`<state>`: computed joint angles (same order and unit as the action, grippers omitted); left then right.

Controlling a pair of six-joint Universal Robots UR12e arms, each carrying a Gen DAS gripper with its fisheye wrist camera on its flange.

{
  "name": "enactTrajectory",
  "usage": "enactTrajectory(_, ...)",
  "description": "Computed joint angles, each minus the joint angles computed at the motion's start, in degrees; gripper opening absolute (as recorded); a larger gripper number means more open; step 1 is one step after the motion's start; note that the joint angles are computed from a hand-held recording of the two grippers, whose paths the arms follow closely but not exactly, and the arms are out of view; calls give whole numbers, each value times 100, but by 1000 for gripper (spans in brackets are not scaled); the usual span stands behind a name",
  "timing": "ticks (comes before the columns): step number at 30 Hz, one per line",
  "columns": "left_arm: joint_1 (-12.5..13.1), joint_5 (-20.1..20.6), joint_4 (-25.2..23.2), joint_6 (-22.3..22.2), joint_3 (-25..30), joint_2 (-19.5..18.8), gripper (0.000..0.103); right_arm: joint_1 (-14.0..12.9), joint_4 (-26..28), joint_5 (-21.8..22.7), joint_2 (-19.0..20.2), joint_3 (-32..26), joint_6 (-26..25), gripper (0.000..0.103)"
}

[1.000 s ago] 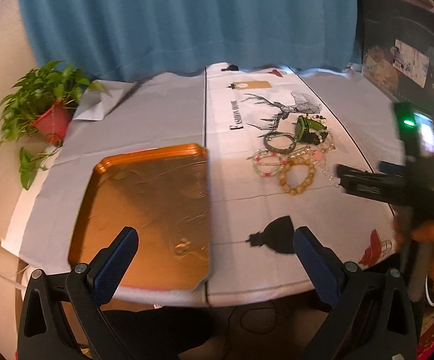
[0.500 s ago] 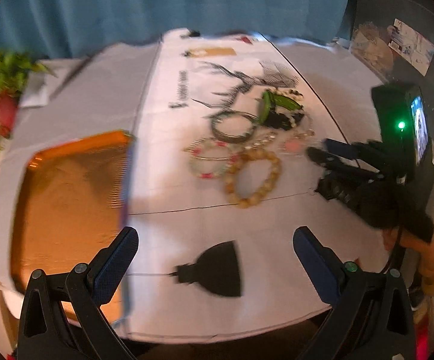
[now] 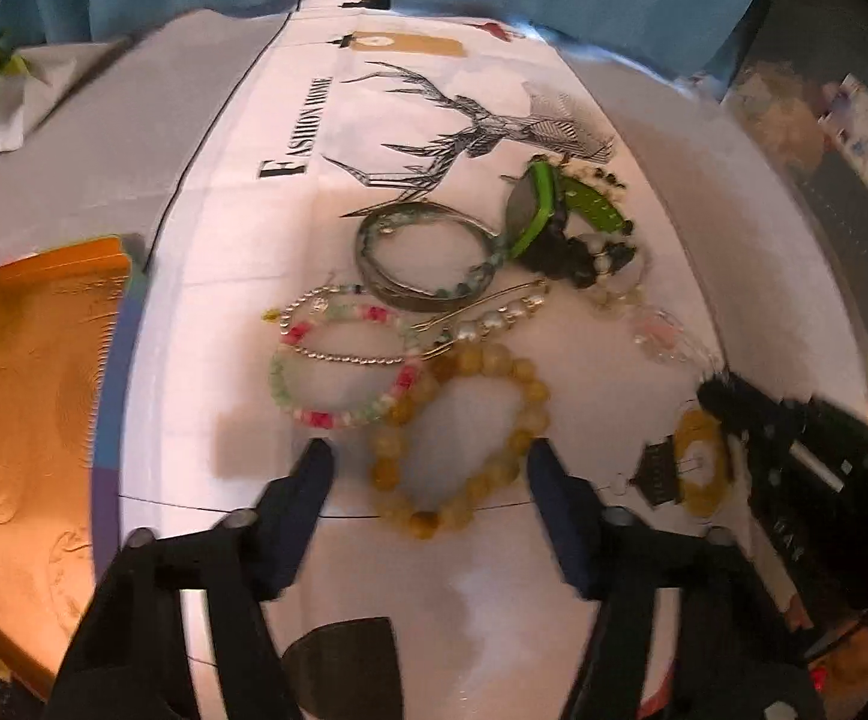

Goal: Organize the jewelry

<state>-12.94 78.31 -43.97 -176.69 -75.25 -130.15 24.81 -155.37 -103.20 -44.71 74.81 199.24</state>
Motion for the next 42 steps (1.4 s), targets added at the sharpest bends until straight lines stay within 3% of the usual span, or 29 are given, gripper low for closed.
enactTrajectory(4, 121, -604, 103, -148, -54, -2, 19, 8, -253, -162, -185, 391, 156, 8)
enactTrajectory(7, 168, -789, -21, -191, -40, 12, 16, 16, -286, -238, -216, 453, 232, 8)
enactTrajectory(8, 184, -827, 1, -205, -63, 29, 8, 22, -260, -261, -217, 444, 254, 8)
enactTrajectory(10, 193, -814, -19, -96, -89, 52, 9, 33, -180, -308, -205, 397, 317, 8)
enactTrajectory(13, 190, -699, 56, 73, -265, 164, 8, 55, -123, -374, -210, 394, 439, 8)
enactTrajectory(15, 217, -716, 218, 71, -423, 244, 0, 61, -106, -368, -247, 440, 598, 8)
enactTrajectory(18, 174, -462, 317, 265, -431, 234, 0, 64, -157, -313, -316, 561, 740, 8)
enactTrajectory(20, 164, -456, 54, 346, -309, 177, 3, 73, -169, -356, -326, 588, 750, 8)
enactTrajectory(24, 146, -425, 86, 361, -283, 136, 9, 71, -64, -410, -336, 573, 828, 10)
enactTrajectory(31, 62, -385, -9, 573, -213, 116, 36, 22, 49, -383, -291, 465, 679, 12)
enactTrajectory(34, 49, -409, -35, 617, -199, 111, 44, -53, -108, -84, -323, 535, 684, 19)
enactTrajectory(38, 18, -424, -80, 621, -114, 61, 57, -125, -320, 148, -309, 566, 668, 38)
enactTrajectory(41, -8, -447, -114, 516, -48, 22, 64, -110, -355, -20, -210, 444, 354, 39)
enactTrajectory(42, -39, -334, -30, 520, -50, 11, 62, -88, -321, -124, -186, 405, 234, 36)
